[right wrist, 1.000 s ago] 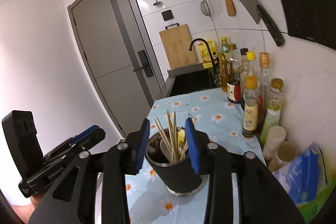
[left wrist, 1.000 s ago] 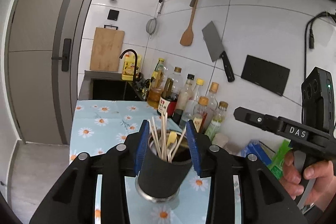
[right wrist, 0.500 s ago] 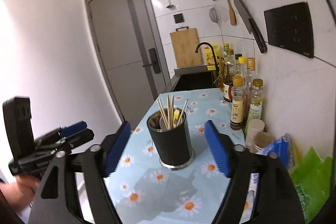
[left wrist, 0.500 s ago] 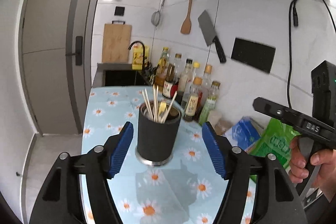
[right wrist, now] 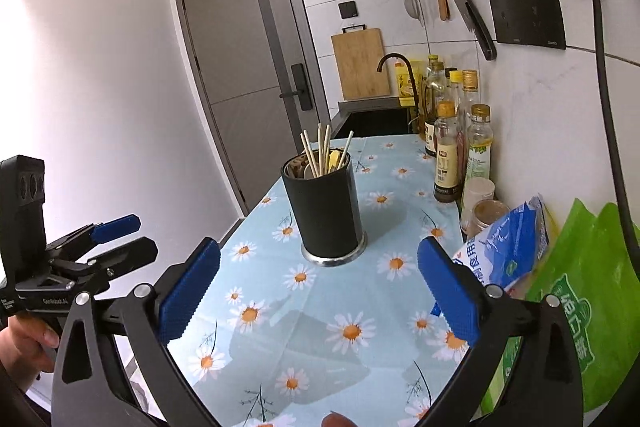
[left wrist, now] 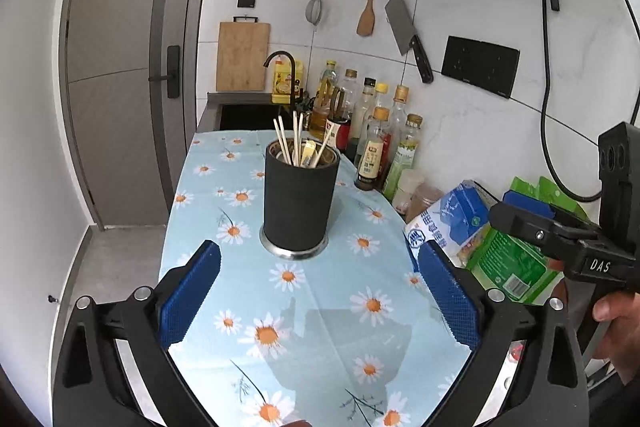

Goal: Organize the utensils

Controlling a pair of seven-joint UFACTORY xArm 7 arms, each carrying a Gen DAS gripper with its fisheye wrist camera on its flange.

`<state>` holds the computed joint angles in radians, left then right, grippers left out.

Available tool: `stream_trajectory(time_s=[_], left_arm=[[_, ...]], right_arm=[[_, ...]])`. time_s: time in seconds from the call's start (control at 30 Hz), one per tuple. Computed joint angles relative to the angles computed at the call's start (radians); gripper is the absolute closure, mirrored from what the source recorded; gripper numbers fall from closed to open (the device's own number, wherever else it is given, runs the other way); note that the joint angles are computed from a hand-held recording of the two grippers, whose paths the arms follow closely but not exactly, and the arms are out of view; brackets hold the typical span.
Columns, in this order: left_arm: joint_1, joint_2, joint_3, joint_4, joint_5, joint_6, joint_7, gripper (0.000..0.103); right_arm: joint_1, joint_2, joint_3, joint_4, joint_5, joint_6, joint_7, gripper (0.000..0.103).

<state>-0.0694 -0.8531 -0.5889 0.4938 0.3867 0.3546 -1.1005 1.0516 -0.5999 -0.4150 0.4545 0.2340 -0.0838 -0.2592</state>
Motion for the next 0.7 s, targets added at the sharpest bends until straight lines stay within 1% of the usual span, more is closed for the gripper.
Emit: stream_trajectory(time_s=[0.03, 0.1, 0.13, 0.33, 0.47, 0.57, 0.7], left_arm=[[-0.001, 0.003, -0.004, 0.002, -0.003, 0.002, -0.005, 0.007], [-0.006, 0.001, -0.014, 0.003, -0.010, 0.020, -0.021, 0.007], [-0.010, 0.001, -0.019, 0.003, -0.017, 0.033, -0.035, 0.007], [-0.018, -0.013, -0.055, 0.002, -0.013, 0.090, -0.110, 0.007], [-0.045, -0.005, -0.042, 0.009, -0.006, 0.110, -0.124, 0.007], [-0.051, 0.003, -0.034, 0.006, 0.013, 0.097, -0.120, 0.007], [-0.069, 0.021, -0.020, 0.015, 0.019, 0.116, -0.105, 0.007]], right_arm=[[-0.007, -0.004, 0.004, -0.002, -0.004, 0.003, -0.002, 0.005], [-0.065, -0.013, 0.054, -0.012, -0.012, 0.015, 0.004, 0.005], [-0.077, -0.026, 0.062, -0.019, -0.014, 0.020, 0.003, 0.005], [-0.111, -0.075, 0.079, -0.055, -0.013, 0.042, -0.023, 0.005], [-0.131, -0.085, 0.086, -0.065, 0.006, 0.059, -0.022, 0.005], [-0.155, -0.084, 0.110, -0.079, 0.005, 0.028, -0.016, 0.005], [-0.140, -0.080, 0.095, -0.078, 0.005, 0.037, -0.002, 0.005]])
